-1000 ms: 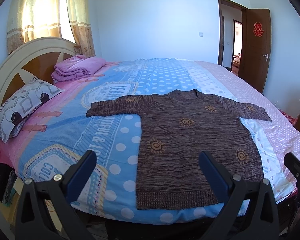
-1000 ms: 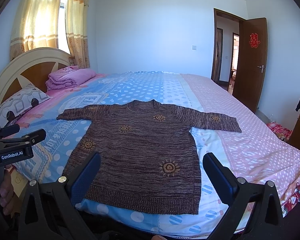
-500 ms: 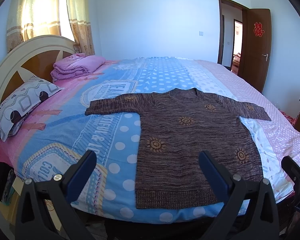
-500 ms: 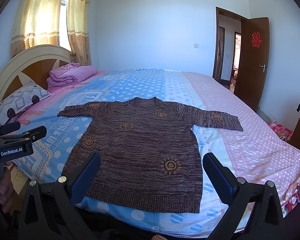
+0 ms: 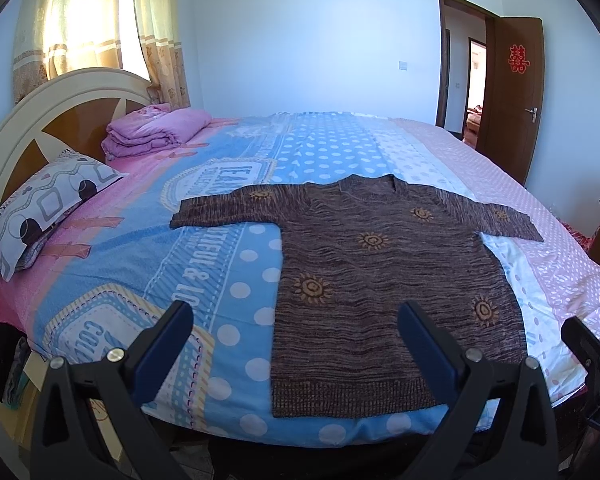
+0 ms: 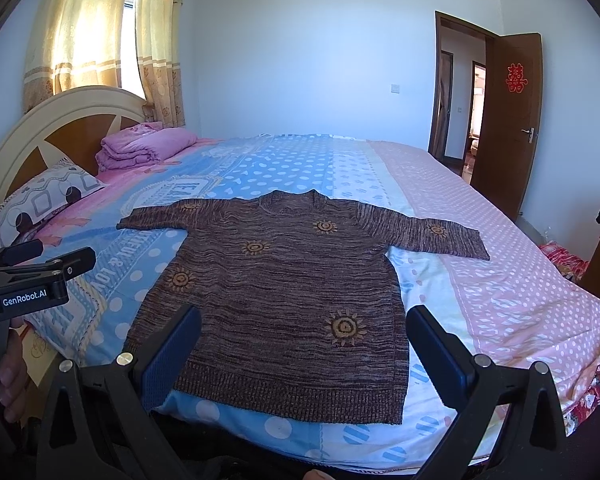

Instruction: Fold small clothes

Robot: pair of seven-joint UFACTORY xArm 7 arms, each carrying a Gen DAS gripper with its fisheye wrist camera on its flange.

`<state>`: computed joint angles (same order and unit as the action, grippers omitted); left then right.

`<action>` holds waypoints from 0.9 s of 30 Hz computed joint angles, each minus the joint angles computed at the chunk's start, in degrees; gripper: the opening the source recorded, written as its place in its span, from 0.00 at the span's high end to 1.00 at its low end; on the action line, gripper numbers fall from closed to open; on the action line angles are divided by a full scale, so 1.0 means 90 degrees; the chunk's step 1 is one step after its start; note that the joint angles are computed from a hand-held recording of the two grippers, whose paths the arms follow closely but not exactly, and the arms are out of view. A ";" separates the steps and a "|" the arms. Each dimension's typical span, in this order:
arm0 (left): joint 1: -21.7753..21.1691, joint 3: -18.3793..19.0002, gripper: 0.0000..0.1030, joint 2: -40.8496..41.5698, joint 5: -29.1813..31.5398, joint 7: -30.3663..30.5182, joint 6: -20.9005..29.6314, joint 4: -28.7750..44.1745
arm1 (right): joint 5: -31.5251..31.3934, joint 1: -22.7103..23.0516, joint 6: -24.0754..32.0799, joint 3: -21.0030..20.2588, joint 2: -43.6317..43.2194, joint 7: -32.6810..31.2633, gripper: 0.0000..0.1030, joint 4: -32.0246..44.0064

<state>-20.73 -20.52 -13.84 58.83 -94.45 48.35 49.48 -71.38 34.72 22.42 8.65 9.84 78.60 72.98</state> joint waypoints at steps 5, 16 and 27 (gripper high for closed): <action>0.0004 0.0006 0.00 -0.0007 0.0005 -0.0002 -0.0009 -0.0004 | 0.0021 0.0007 0.0012 0.0002 0.0010 -0.0007 0.01 0.0009; 0.0052 0.0070 0.00 0.0059 -0.0011 0.0031 -0.0058 -0.0049 | 0.0187 -0.0011 -0.0090 -0.0041 0.0127 -0.0166 0.01 0.0072; -0.0006 0.0302 0.00 0.0558 -0.0107 0.0464 -0.0117 0.0223 | 0.0597 -0.0009 -0.0472 -0.0303 0.0494 -0.0529 0.01 0.0256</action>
<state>-20.78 -17.81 -8.82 57.87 -90.27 47.30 51.48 -66.00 34.64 18.18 5.93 14.29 73.84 75.29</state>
